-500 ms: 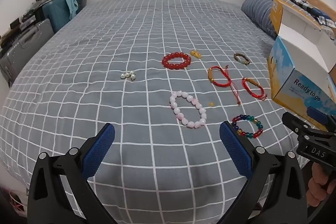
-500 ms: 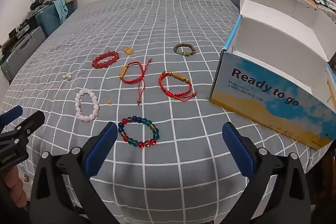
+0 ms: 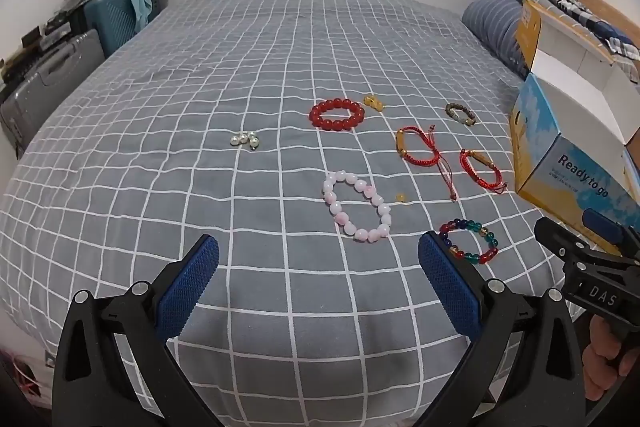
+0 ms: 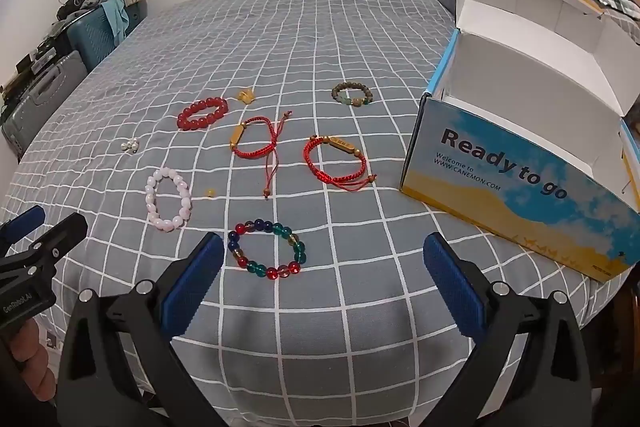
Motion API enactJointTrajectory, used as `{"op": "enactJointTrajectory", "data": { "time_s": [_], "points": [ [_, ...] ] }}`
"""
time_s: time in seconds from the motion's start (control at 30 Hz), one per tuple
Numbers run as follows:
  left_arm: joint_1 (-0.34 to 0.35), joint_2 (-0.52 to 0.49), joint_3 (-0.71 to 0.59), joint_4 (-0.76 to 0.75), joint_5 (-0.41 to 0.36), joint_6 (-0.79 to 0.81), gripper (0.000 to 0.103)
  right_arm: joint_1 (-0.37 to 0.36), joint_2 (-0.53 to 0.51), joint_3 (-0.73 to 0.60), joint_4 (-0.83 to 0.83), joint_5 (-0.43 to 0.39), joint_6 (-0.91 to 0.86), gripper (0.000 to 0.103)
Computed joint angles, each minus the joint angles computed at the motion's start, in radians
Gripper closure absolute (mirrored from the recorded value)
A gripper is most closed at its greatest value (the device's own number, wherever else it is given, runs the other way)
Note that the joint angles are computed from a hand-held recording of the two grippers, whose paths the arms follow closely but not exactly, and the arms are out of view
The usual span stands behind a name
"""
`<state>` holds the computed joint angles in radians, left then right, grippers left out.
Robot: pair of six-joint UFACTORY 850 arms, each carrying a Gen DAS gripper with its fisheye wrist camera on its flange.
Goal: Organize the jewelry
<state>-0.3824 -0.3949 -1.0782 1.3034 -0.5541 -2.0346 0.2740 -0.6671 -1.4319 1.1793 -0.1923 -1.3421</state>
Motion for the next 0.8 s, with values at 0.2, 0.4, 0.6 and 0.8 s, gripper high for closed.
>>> {"op": "enactJointTrajectory", "data": {
  "time_s": [0.2,0.4,0.6,0.8],
  "points": [
    [0.005,-0.002,0.002,0.008,0.017,-0.010,0.006,0.004,-0.007,0.000,0.021,0.004,-0.020,0.007],
    [0.008,-0.012,-0.007,0.012,0.036,-0.009,0.006,0.005,-0.015,-0.006,0.001,0.003,0.007,0.007],
    [0.019,-0.012,-0.007,0.044,0.084,-0.028,0.006,0.006,-0.025,-0.018,-0.064,0.004,0.079,0.007],
    [0.018,-0.024,-0.017,0.047,0.074,-0.015,0.006,0.008,-0.039,-0.035,-0.165,0.004,0.177,0.007]
  ]
}}
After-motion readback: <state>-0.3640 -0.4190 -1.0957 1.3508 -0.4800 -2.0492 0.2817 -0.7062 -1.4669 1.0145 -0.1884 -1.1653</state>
